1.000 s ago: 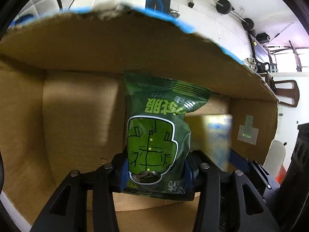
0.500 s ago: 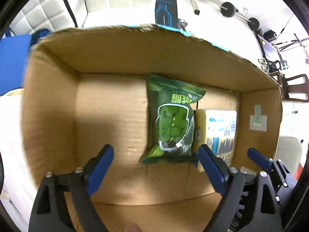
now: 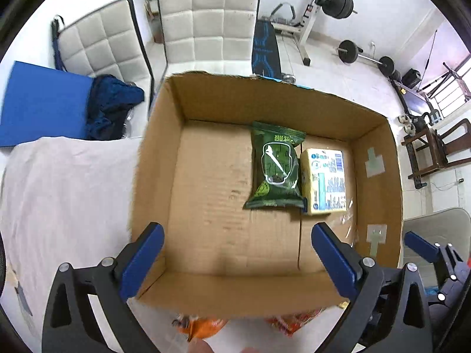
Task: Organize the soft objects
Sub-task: 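Grasp the orange chip bag with the left tool while the right tool grasps the red snack bag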
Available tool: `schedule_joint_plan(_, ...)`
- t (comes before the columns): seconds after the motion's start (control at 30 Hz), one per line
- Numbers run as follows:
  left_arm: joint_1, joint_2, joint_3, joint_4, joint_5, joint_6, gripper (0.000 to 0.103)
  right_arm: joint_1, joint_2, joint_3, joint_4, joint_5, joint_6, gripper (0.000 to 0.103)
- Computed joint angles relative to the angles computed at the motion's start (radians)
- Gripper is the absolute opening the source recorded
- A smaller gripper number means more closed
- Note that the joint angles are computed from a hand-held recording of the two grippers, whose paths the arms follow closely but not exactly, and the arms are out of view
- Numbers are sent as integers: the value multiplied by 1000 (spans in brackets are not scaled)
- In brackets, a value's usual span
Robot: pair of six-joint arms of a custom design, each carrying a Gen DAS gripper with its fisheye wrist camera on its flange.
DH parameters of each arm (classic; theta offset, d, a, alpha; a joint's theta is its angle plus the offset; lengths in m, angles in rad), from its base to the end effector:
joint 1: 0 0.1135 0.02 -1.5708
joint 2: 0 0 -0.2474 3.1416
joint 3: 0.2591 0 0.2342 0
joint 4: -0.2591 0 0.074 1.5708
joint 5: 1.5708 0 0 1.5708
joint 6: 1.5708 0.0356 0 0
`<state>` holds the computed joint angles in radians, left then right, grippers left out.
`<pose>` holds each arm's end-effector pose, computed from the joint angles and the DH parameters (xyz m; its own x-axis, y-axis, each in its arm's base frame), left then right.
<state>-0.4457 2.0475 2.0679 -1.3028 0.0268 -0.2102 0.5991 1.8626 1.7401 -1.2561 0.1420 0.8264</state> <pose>0.3513 -0.1689 0.2929 -0.9374 0.2167 -0.2728 0.2477 0.9651 -0.0845 0.2870 0.1899 0.2751 -0.9434 0.2375 -0.2316 0.2331 0.9713 0.0464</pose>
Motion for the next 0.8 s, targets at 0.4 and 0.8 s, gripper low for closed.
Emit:
schedule_joint_plan(0.4,-71,-288,-144,-17,-77,-33,103,191,-144,117,-226,142,190,103)
schedule_joint_plan(0.8,-172,-450,-459,67,-154,-125,103,161,-503,-334,-150,28,362,103)
